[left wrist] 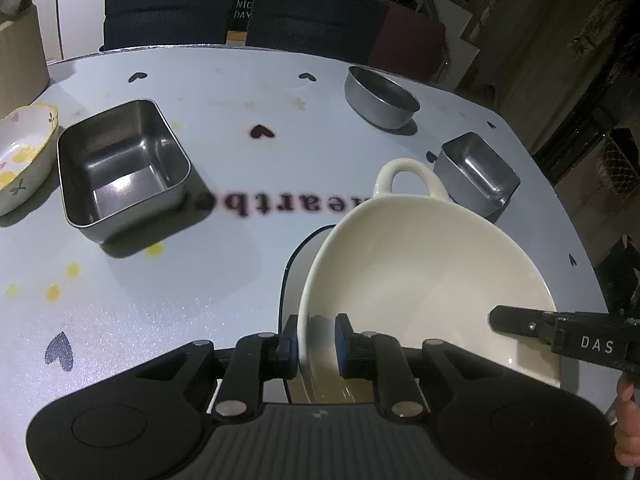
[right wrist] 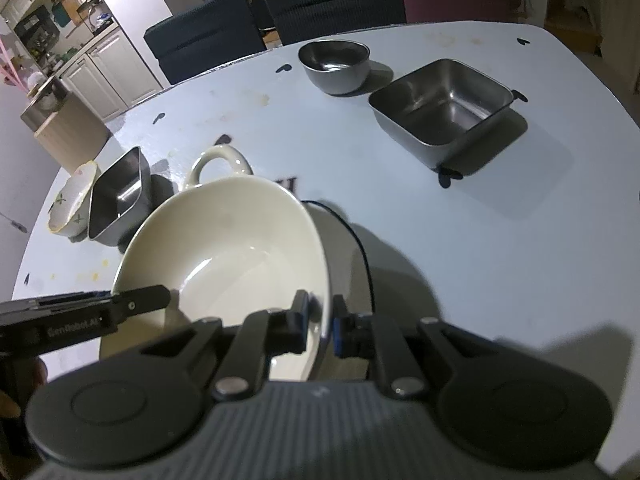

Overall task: Organize plates and bowls
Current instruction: 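Carry the cream bowl over the ginkgo plate and lower it, then set the cream bowl onto the ginkgo plate and open both grippers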

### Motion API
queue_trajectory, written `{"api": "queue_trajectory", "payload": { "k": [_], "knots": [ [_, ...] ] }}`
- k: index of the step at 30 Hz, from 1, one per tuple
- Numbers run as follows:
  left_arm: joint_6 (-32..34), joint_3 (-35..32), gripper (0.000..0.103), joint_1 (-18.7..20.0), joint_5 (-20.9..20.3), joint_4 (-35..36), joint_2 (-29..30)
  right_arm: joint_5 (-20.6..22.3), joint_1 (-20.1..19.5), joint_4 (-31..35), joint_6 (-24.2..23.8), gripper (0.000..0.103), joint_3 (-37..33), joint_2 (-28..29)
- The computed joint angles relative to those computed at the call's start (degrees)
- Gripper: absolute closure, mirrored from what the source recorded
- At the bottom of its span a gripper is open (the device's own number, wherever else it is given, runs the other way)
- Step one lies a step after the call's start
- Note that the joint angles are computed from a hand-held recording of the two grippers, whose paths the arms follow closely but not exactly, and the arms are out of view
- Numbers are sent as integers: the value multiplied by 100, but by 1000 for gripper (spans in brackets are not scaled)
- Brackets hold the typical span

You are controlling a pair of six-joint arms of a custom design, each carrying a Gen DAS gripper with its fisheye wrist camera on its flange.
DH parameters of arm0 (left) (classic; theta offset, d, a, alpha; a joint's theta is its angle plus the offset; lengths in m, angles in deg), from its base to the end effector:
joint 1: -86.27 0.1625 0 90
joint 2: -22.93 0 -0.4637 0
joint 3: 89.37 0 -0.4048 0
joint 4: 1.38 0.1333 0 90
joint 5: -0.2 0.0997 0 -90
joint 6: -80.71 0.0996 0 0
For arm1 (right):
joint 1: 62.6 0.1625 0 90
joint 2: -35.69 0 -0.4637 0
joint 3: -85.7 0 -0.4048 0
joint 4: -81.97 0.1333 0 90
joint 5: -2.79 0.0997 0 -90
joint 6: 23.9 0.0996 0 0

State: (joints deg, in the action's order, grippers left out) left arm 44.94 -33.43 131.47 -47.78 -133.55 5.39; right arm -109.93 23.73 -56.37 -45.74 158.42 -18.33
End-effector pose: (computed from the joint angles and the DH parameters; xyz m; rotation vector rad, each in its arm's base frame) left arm -0.4667 -0.7538 -0.0165 0.1677 2.5304 -0.6934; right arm 0.0442 -0.7924 0.3774 0.2733 -2.5817 0.5540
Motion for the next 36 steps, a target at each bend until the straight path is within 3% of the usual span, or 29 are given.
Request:
{"api": "queue_trajectory", "payload": {
  "k": [12,27,36],
  "knots": [
    [-118,-94,83,29,-93,257,59,-241,40,129,79,88,-112,131],
    [123,-275,85,45,-131,459,178,-597,111,-380,-282,90,-3,173],
    [148,-100,86,45,-150,260,84,-536,110,-494,-378,91,13,164]
  ]
}}
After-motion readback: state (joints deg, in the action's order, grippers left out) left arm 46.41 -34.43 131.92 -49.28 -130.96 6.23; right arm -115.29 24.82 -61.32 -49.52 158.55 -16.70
